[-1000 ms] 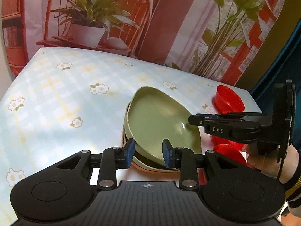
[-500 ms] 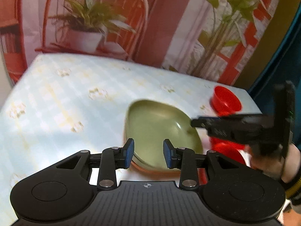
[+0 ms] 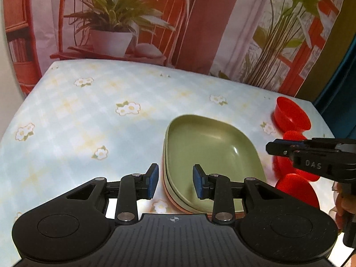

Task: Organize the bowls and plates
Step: 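Lower the olive-green plate onto the stack and open the left tool, then move the left tool to a red bowl and close it on the rim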

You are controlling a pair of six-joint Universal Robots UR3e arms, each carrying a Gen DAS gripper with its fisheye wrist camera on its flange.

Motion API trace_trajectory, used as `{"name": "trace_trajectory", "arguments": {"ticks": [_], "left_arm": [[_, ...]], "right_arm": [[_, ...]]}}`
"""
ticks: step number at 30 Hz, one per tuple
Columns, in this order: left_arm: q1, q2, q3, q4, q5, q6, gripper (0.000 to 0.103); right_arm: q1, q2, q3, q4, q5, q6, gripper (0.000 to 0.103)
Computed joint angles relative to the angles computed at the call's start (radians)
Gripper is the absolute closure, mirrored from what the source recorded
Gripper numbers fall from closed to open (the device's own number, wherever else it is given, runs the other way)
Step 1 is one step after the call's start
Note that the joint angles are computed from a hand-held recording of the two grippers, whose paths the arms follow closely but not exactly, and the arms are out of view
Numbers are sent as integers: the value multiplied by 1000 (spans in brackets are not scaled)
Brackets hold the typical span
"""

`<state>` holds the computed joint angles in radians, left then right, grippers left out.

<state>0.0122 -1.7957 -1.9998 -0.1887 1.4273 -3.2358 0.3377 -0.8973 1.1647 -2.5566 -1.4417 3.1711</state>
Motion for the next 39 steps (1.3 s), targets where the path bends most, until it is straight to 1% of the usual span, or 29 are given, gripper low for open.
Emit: {"name": "trace_trajectory", "arguments": {"ticks": [8, 16, 18, 19, 30, 39], "left_arm": [[-16, -10, 24, -18, 24, -3, 68], [-71, -7, 97, -45, 60, -9, 68], [-92, -17, 127, -54, 68, -13, 68], [-104, -24, 145, -61, 72, -15, 68], [-215, -132, 330, -92, 99, -40, 68], [-263, -229, 493, -155, 125, -36, 68]], "right_arm": [[-26, -65, 106, -53, 7, 4, 90], [-77, -150, 226, -121, 31, -7, 89], [-95, -174, 257, -139, 41, -10, 87], [-103, -185, 272, -148, 45, -11, 85], [-245, -323, 448, -233, 98, -60, 84], [-297, -328, 472, -254, 85, -82, 84]]}}
